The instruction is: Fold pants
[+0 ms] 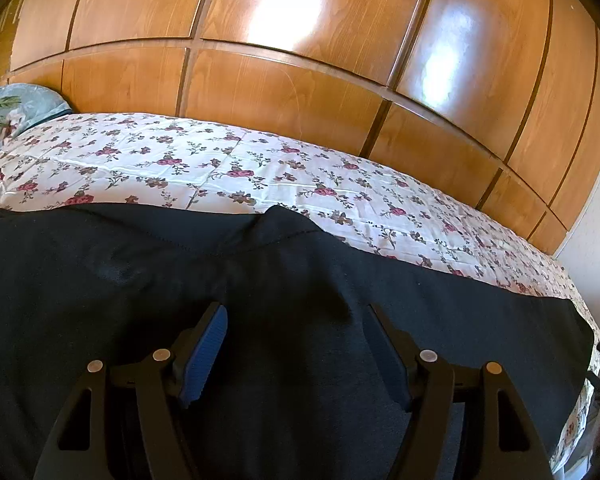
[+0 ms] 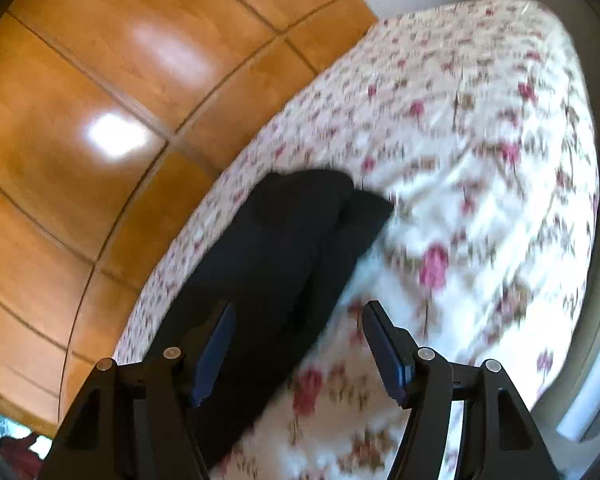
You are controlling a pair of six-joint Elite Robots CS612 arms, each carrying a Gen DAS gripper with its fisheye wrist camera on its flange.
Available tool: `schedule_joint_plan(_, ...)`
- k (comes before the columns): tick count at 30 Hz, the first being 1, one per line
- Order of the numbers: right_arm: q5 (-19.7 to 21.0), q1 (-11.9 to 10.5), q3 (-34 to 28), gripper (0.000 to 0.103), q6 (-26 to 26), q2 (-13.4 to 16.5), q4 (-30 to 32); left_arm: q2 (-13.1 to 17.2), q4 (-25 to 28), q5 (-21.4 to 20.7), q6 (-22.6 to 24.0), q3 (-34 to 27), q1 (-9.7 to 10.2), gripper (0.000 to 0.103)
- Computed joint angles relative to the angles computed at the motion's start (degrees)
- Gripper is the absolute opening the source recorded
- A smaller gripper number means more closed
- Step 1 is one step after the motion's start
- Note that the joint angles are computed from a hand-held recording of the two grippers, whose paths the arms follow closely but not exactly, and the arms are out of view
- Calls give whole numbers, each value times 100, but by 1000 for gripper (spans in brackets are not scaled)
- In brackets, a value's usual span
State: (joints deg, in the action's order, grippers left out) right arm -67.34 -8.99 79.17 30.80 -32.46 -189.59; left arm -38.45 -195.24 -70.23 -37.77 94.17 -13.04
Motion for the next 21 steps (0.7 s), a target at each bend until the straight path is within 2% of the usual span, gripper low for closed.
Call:
schedule_joint_plan(5, 383, -83, -402, 67, 849, 269, 138, 2, 8, -3, 0, -5, 1, 71)
schedule_joint_plan(7, 349, -65, -520, 67, 918, 336, 97, 3, 7, -1, 0, -6, 0, 71)
schedule_joint_plan(9, 227, -16, -677, 66, 700, 372, 311, 6, 20, -5, 16, -9, 1, 71)
schedule_joint_plan(10, 178, 0, -732, 60, 606, 380, 397, 8, 34, -3, 18, -14, -1, 71)
schedule_joint_plan(11, 190, 6, -778, 43, 464, 390, 475, 8, 40, -6, 22, -16, 0, 71)
schedule_joint_plan(13, 116, 38, -859, 24, 132, 392, 763, 9, 25, -27, 23, -11, 5, 71)
schedule_joint_plan(17, -216, 98, -839, 22, -183, 355, 837, 12, -26, -91, 25, -5, 21, 71)
schedule_joint_plan(21, -713, 208, -870, 21, -655, 306, 1007, 14, -53, -111, 24, -3, 27, 71)
